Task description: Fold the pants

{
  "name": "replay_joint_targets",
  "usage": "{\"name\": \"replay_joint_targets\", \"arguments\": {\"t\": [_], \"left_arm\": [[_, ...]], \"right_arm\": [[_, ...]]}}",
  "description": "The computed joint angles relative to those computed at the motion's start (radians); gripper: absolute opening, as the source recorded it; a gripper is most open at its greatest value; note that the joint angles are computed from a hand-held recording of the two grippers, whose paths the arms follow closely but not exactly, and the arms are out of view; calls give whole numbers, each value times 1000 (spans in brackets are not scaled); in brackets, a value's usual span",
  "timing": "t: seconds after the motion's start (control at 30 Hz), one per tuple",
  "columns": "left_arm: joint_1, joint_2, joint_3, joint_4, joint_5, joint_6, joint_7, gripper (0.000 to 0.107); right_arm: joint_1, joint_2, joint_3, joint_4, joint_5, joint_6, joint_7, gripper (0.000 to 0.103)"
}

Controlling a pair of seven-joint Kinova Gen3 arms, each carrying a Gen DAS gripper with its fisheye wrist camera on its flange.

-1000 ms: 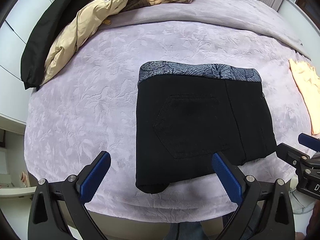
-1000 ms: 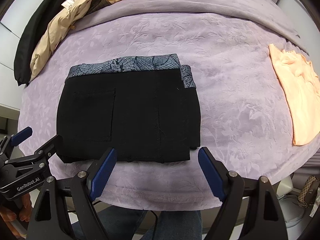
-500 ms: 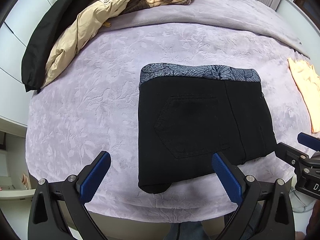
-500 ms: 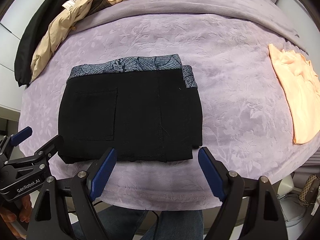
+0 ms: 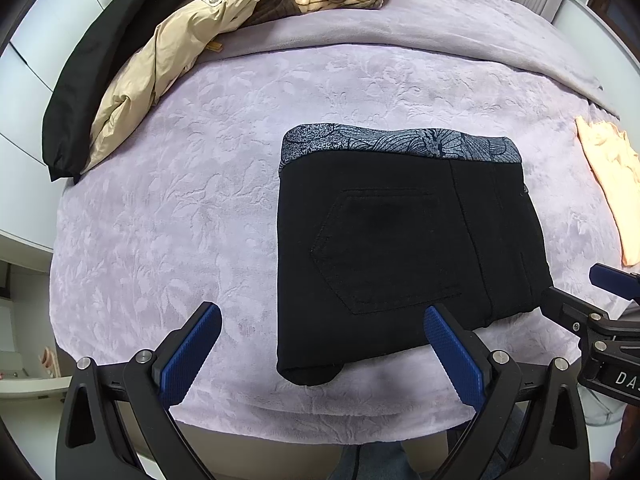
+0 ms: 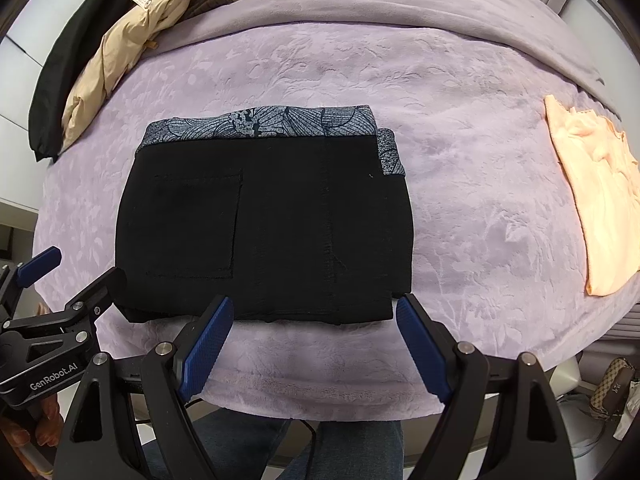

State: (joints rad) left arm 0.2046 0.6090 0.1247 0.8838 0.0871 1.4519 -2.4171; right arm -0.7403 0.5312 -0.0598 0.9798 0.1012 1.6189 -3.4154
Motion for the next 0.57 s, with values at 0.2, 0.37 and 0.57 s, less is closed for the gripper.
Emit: {"name": "replay_joint_targets", "arguments": {"t": [0.2, 0.37, 0.57], "left_arm": [[2, 6, -1, -6, -2, 4, 4, 101], [5, 10, -2, -11, -2, 7, 11, 101], [-2, 11, 4, -16, 14, 14, 11, 101]], "right_arm": [[8, 4, -2, -2, -7, -2, 12, 86], [14, 5, -3, 4, -15, -11, 19, 86], [17, 4, -2, 9, -20, -16, 20, 86]]}}
